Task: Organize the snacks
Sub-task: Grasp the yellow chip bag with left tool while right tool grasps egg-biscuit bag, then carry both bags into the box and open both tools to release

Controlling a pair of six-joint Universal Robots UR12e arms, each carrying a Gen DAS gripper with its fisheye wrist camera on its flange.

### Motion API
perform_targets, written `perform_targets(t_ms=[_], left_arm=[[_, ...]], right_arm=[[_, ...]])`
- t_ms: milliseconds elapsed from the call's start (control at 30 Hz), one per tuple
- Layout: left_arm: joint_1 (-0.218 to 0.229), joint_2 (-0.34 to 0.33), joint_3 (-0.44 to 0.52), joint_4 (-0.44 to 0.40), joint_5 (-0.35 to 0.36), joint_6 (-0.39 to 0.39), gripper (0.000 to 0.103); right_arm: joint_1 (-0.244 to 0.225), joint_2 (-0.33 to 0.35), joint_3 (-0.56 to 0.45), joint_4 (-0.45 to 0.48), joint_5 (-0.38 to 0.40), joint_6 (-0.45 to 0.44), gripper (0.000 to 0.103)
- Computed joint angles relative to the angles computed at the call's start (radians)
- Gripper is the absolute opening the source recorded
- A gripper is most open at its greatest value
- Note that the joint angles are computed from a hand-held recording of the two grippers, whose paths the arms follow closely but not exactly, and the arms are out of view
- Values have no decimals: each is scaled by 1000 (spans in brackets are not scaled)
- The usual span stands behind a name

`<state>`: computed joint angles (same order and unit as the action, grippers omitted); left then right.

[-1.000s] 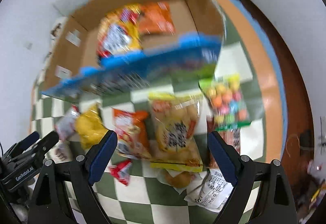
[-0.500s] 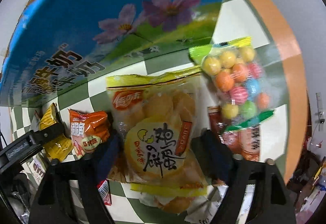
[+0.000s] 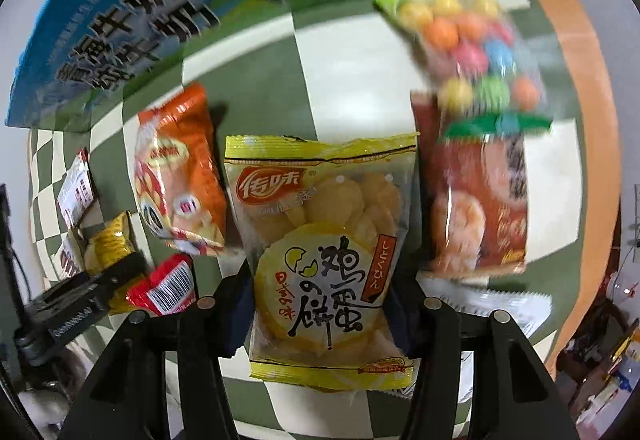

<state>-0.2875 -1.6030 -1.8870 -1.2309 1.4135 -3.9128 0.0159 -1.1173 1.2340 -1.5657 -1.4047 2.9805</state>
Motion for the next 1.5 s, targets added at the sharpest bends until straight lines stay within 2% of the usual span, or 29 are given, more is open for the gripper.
perform_targets(t_ms=[133,200,300,467,567,700,767,833,933,1000,1167,1433,1467,1500], left_arm=[[-4,16,-10,20,7,-31,50],[-12,20,4,14,11,-35,43],[-8,34,16,9,28,-28,42],[-14,61,35,9,38,-34,42],[-10,94,47,21,41,-39,42],[2,114,101,52,51,-14,42],[6,110,142,64,55,10,42],[23,65,201,78,54,37,42],[40,10,285,70,77,91,42],[49,-35,339,56,97,120,42],[93,-127,417,-21,80,189,42],[129,-223,456,-138,19,240,42],[130,-231,456,-147,14,247,42],[131,-237,458,-158,6,250,42]], right_arm=[[1,1,19,-24,-7,-4,59],[3,-10,39,-61,-14,-11,53],[14,-31,49,-88,2,-1,48],[1,-58,47,-104,64,-19,47],[-5,-62,20,-86,114,-33,46],[-37,-46,-78,-29,197,-85,46],[-42,-34,-133,-17,238,-97,46],[-46,-16,-194,-3,282,-105,46],[-43,33,-306,1,318,-101,46],[-29,73,-371,-14,308,-81,46],[13,209,-574,0,213,-49,46],[50,442,-937,233,117,-31,46],[54,462,-969,255,105,-33,46],[55,461,-960,256,97,-35,46]])
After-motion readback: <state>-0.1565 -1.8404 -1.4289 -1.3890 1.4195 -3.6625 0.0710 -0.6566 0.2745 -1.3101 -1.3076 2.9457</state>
